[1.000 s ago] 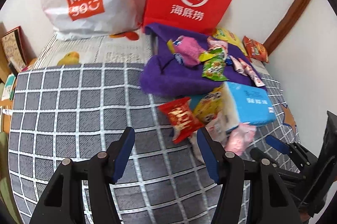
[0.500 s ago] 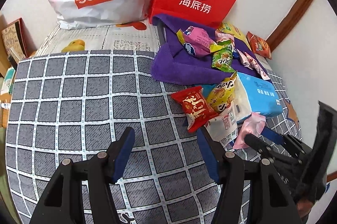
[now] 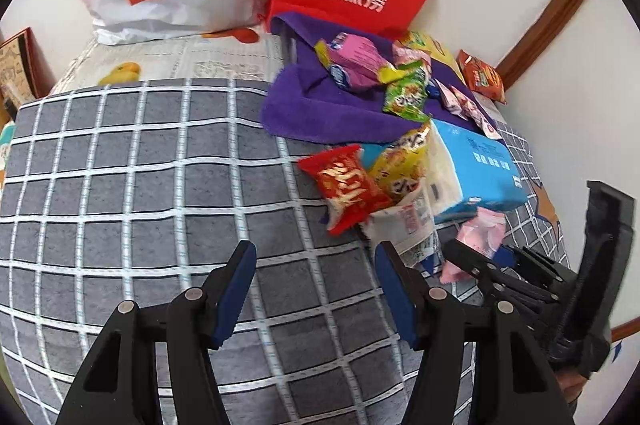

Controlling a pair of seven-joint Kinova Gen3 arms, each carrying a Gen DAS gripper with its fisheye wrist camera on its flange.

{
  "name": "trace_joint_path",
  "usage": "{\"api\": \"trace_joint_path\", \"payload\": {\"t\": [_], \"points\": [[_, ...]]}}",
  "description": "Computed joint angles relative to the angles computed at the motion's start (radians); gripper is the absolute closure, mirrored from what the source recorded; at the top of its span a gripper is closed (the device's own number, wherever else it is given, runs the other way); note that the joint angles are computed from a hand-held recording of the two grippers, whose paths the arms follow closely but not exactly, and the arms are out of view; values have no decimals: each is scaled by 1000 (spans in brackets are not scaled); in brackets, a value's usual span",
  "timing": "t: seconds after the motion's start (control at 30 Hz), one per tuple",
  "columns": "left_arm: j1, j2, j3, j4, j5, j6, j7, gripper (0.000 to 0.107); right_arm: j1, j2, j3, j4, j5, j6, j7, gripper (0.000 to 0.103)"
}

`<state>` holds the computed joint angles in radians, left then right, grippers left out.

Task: Organize snacks
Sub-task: 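Grasp the pink peach candy packet with the right gripper and lift it, then grasp the white wrapped packet with the left gripper while the right gripper holds the peach packet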

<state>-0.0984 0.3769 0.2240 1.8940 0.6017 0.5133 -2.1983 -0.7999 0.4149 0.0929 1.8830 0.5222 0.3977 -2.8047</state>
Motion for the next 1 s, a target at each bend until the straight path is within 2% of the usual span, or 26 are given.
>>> {"api": "trace_joint_path", "payload": {"t": [0.1,0.33,0.5,0.6,0.67,0.77,0.87,0.93,1.0], "points": [[25,8,6,-5,-10,-4,9,48,-8,-40,6,41,21,0,-4,65],[111,43,-1,-30,-81,-17,86,48,-59,-128,32,164,192,37,-173,65],[164,68,-2,-46,-140,-45,168,48,-30,-142,9,212,272,42,-265,65],[192,73,-6,-44,-171,-74,218,55,15,-132,-22,222,284,30,-283,65],[167,76,28,-36,-171,-80,209,73,36,-122,-40,226,299,22,-297,65],[109,79,78,-28,-135,-67,168,89,59,-109,-55,226,301,9,-294,65],[56,67,117,2,-82,-79,113,97,51,-104,-51,225,319,11,-311,65],[1,62,154,28,-25,-85,48,99,49,-102,-51,224,330,10,-320,65],[-21,54,159,46,14,-83,11,99,47,-100,-51,225,339,11,-329,65]]}}
